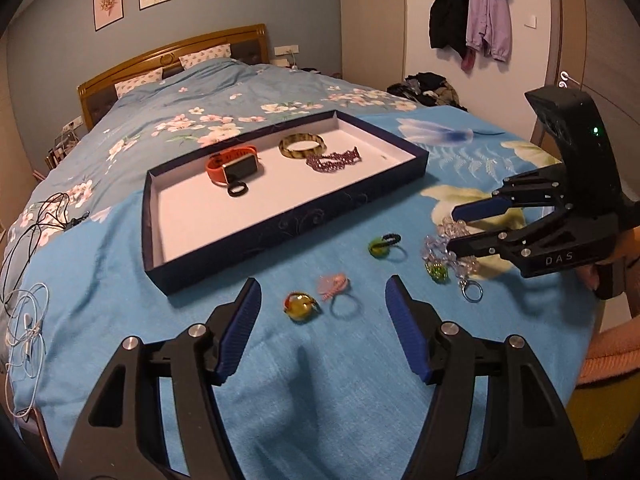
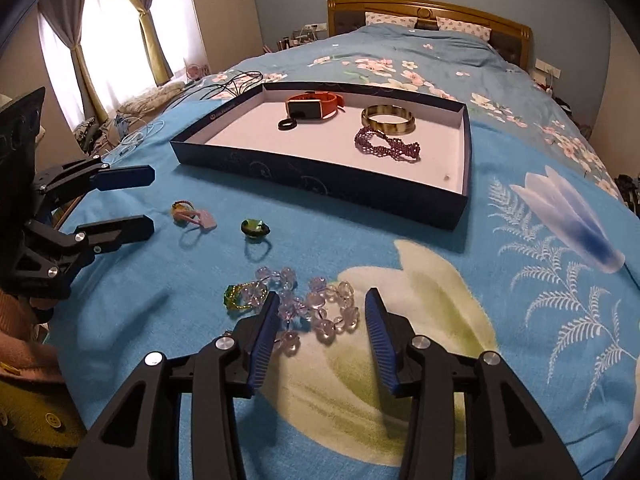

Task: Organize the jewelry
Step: 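Lower the left tool to the pink ring while the right tool approaches the clear bead bracelet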

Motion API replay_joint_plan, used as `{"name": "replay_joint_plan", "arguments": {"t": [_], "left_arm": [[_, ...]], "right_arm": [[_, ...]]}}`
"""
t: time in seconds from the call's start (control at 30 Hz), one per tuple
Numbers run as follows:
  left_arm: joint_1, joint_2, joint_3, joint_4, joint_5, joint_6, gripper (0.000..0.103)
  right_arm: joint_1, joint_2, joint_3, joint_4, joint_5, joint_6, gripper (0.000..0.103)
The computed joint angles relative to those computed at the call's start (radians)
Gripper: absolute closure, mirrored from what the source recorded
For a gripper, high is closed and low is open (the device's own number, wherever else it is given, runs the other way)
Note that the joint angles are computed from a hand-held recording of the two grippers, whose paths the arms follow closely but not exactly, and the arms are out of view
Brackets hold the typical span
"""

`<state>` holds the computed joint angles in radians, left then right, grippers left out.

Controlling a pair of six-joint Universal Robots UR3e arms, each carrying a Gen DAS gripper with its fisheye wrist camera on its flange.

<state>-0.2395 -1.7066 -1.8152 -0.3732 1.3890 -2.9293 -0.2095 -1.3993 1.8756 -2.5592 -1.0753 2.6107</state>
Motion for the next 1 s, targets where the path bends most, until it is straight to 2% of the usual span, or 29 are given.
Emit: {"name": "replay_joint_plan", "arguments": {"t": [0.2,0.27,0.33,0.4,0.67,1.0], "left_arm": [[-0.006,-0.034,0.043,-0.015,0.007,0.016,0.040],[-0.012,-0.050,0.065,-0.024,0.012,0.022,0.041],[-0.020,-0.071,0.090,-0.030,0.017,0.033,0.041],[-0.024,-0.092,0.115,-0.039,0.020,0.038,0.042],[-0.017,-0.104,0.136,-0.054,-0.008,0.042,0.044],[-0.020,-0.132,0.169,-0.077,-0.017,0.057,0.054]], "right_arm": [[-0.005,0.000,0.002,-0.003,0.002,0.008,0.068],[-0.006,-0.007,0.009,-0.007,-0.004,0.009,0.072],[-0.012,-0.009,0.008,0.000,-0.002,0.007,0.080],[-0.022,-0.011,0.006,0.010,0.009,0.006,0.082],[-0.033,-0.025,0.024,0.004,0.019,0.003,0.083],[-0.059,-0.043,0.035,-0.013,0.042,0.022,0.083]]}}
